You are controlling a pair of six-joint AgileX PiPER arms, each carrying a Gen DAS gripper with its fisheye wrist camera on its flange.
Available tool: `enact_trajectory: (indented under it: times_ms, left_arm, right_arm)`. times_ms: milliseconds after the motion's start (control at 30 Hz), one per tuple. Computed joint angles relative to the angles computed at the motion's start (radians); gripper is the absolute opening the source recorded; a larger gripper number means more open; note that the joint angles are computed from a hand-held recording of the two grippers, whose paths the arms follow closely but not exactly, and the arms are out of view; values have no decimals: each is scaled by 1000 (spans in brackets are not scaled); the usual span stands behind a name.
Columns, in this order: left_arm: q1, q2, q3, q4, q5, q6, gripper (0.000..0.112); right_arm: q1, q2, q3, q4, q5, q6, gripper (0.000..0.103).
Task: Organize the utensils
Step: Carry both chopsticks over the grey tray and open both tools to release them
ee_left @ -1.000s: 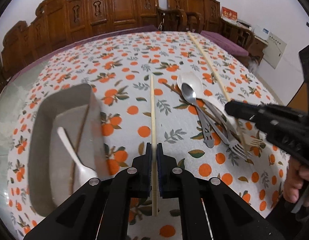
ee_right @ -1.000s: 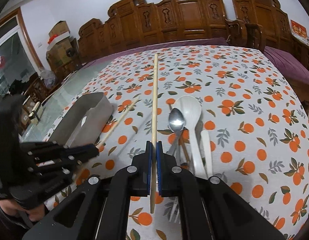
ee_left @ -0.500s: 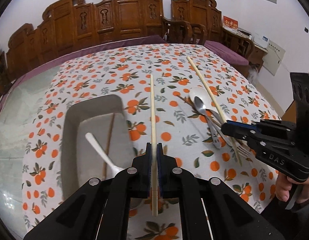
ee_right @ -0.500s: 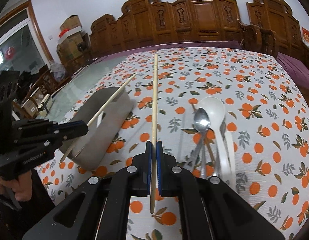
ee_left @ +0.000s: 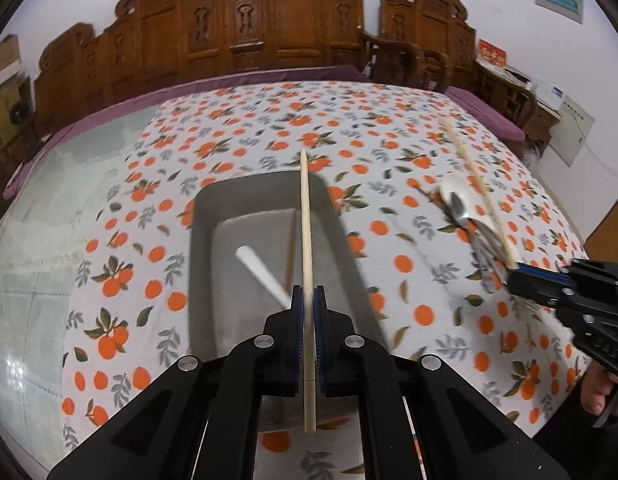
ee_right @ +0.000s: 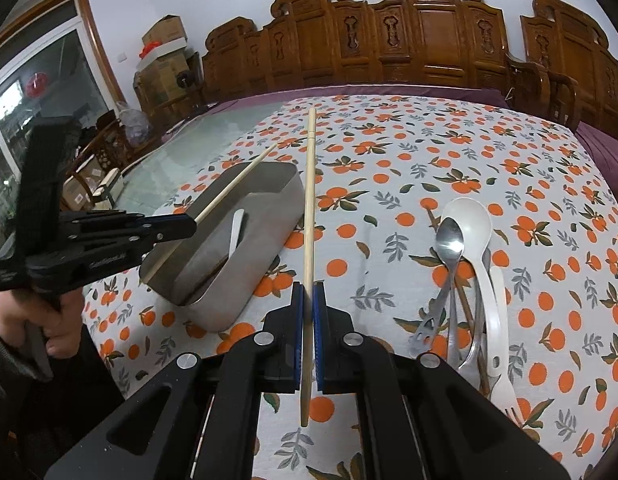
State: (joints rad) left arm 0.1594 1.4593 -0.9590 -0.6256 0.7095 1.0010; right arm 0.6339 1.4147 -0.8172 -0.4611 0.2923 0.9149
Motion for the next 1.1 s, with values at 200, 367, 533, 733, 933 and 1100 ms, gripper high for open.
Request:
enact_trajectory:
  times_ms: [200, 367, 533, 733, 933, 1100]
  left_arm:
    - [43, 79, -7, -28, -9, 14, 4]
    - [46, 102, -1, -50, -20, 45, 4]
    - [44, 124, -20, -67, -18, 49, 4]
    - [56, 133, -29, -88, -16, 48, 6]
    - [101, 101, -37, -122, 4, 95, 12]
    - [150, 90, -57, -137, 19, 119, 17]
  right_arm:
    - [25, 6, -16, -22, 14, 26, 6]
    - [41, 32, -39, -28, 29, 28, 6]
    - [47, 69, -80, -26, 56, 23, 6]
    - [37, 93, -98, 28, 57, -14, 6]
    - [50, 128, -163, 86, 74, -66, 6]
    - [58, 196, -248, 146, 73, -118, 6]
